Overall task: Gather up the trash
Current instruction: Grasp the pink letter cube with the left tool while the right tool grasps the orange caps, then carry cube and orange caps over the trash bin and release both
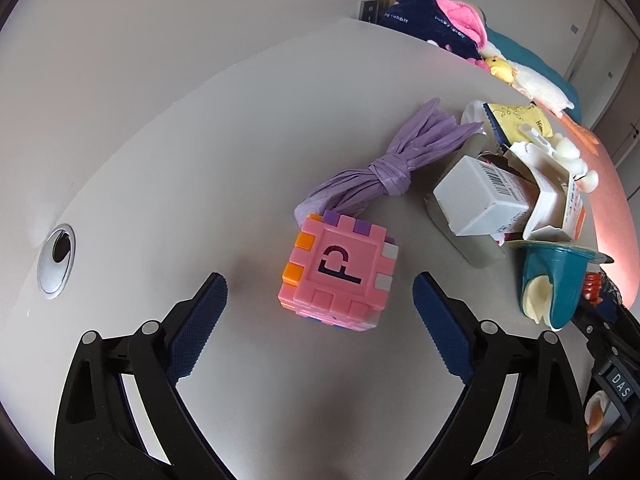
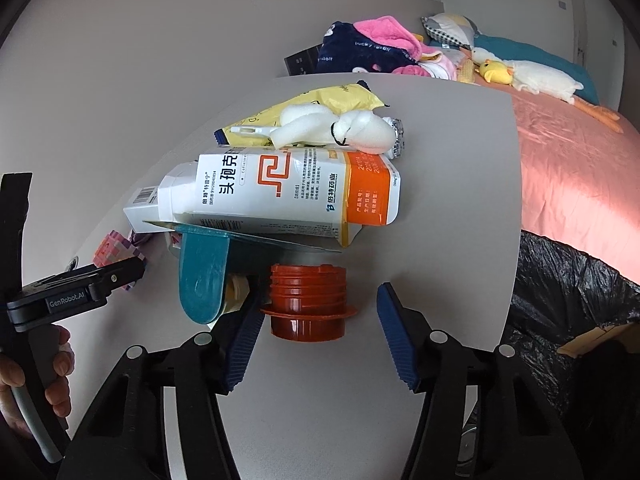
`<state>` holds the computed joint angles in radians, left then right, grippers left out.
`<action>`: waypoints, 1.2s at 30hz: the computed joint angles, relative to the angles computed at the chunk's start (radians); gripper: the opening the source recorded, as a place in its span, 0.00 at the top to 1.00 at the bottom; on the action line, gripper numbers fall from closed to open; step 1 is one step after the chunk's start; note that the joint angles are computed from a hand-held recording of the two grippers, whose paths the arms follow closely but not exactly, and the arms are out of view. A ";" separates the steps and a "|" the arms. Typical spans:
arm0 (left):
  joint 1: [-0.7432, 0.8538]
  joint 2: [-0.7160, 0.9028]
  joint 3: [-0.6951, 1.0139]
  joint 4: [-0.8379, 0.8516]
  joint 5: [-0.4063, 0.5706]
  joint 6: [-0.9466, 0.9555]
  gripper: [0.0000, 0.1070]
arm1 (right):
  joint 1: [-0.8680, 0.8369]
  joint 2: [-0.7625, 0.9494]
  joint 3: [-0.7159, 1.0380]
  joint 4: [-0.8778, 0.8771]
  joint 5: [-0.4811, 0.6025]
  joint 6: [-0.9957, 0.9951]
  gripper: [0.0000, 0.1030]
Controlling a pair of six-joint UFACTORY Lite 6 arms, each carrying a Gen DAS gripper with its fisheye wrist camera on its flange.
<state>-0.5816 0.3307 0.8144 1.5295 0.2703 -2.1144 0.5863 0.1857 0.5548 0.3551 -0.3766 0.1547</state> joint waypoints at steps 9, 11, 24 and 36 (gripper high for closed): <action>-0.015 -0.004 -0.008 0.070 0.054 -0.047 0.63 | -0.036 -0.012 -0.012 -0.176 0.007 0.144 0.55; -0.004 -0.025 -0.031 0.115 0.033 -0.107 0.63 | -0.045 -0.027 -0.027 -0.238 0.012 0.203 0.55; -0.179 -0.203 -0.129 -0.090 0.158 -0.042 0.63 | -0.056 -0.254 -0.195 -0.316 0.058 0.266 0.55; -0.433 -0.219 -0.062 -0.254 0.284 -0.008 0.63 | -0.106 -0.716 -0.400 -0.306 0.262 0.212 0.55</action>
